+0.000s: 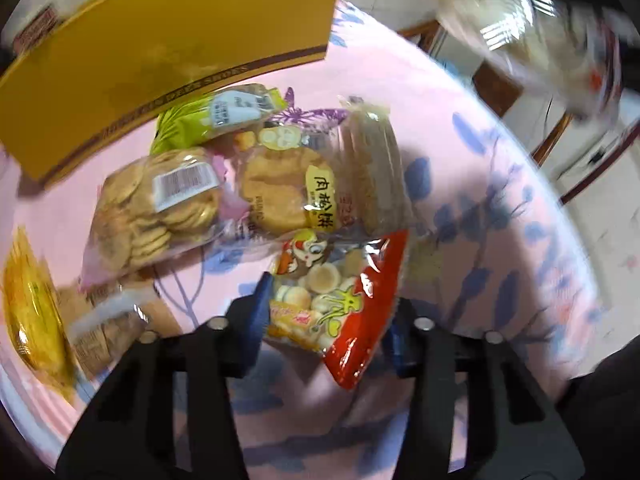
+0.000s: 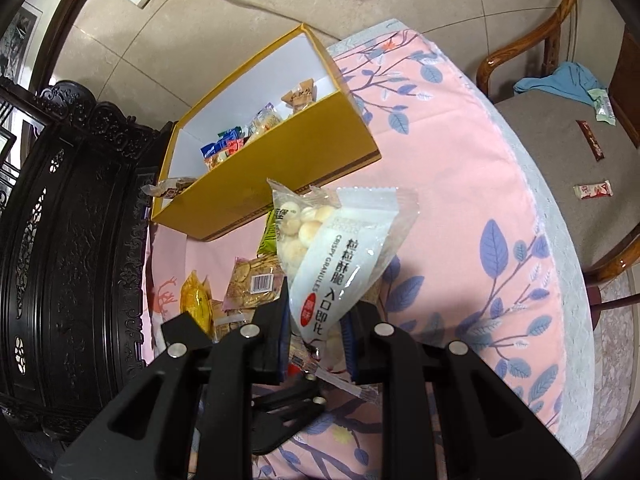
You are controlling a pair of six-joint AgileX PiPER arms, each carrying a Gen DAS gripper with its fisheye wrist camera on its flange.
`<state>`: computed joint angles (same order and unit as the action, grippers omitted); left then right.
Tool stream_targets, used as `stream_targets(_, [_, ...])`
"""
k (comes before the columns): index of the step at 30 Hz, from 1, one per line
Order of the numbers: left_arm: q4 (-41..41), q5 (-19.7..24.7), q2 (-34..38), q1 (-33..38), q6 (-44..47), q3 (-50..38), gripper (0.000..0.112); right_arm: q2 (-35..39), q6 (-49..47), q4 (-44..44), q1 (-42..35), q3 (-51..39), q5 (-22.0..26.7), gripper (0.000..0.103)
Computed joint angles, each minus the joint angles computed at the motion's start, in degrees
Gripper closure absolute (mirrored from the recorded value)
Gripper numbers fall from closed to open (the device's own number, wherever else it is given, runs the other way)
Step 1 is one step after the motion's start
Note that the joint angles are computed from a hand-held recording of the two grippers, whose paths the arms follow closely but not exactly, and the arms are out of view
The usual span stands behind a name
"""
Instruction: Organize snacks
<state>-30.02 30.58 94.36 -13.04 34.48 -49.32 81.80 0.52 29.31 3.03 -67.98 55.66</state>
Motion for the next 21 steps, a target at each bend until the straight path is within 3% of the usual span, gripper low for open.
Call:
stream_targets(4, [-3.0, 1.5, -4.3, 3.3, 3.0, 2.4, 0.075, -0.5, 0.4, 0.0, -0.6, 0.3, -0.1, 0.081])
stream_targets(7, [-6.4, 5.2, -7.9, 6.5, 6.2, 2.7, 0.075, 0.4, 0.0, 0.3, -0.6, -0.9, 1.0, 0.081])
stream_targets(10, [-4.8, 9.4, -12.7, 8.2, 3.8, 0.7, 0.075, 1.6, -0.2, 0.0, 0.1, -3.4, 2.1, 0.081])
stream_targets(16, [-7.1, 16.2, -14.1, 13.8, 1.7, -13.9, 0.075, 8.2, -0.5, 0.4, 1.4, -15.3, 5.0, 0.081])
stream_targets(21, [-6.6, 17.9, -2.4, 14.8, -4.7, -35.9, 0.075, 18.1, 0.8, -0.5, 3.9, -32.8, 6.7, 0.081])
